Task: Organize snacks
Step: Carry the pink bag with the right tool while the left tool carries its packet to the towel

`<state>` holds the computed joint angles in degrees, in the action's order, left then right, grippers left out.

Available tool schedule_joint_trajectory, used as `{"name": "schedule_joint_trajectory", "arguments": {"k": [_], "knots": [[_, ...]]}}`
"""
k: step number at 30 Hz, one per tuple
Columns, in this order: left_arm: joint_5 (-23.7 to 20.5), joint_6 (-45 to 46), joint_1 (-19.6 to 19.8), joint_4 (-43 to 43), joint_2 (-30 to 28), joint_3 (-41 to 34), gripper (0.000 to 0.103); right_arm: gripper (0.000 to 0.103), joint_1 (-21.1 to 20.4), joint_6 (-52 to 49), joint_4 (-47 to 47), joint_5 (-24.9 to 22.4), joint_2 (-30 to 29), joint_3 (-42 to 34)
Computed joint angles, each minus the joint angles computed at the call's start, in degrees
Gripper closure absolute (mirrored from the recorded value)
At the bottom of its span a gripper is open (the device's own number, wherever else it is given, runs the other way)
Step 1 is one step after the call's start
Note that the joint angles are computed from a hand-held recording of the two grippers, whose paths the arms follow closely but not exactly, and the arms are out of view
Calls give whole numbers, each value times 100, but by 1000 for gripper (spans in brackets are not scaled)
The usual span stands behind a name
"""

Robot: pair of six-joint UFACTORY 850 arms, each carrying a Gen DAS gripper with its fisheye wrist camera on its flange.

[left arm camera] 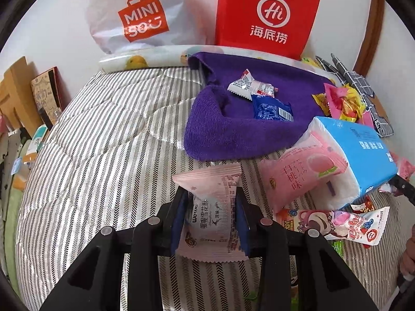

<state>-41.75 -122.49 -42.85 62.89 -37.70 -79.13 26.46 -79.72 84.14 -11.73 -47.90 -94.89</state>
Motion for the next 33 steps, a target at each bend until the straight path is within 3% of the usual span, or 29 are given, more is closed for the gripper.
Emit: {"name": "schedule_joint_trajectory", "arguments": {"k": [4, 11, 19, 25, 31, 33], "knots": [[16, -5, 6, 5, -4, -5, 67, 61, -53, 1062, -919, -266, -146, -216], [100, -446, 10, 197, 51, 99, 65, 61, -169, 1376, -974, -673, -264, -357], [140, -522, 12, 256, 58, 113, 62, 59, -105, 1745, -1455, -549, -288, -421], [-9, 33, 6, -59, -86, -134, 55, 59, -106, 1690, -1407, -552, -278, -402], [-160, 295, -6, -243, -160, -255, 57, 59, -109, 1622, -1309, -578, -272, -387], [-217, 244, -9, -262, -150, -243, 63, 59, -135, 1516, -1161, -648, -275, -383]]}}
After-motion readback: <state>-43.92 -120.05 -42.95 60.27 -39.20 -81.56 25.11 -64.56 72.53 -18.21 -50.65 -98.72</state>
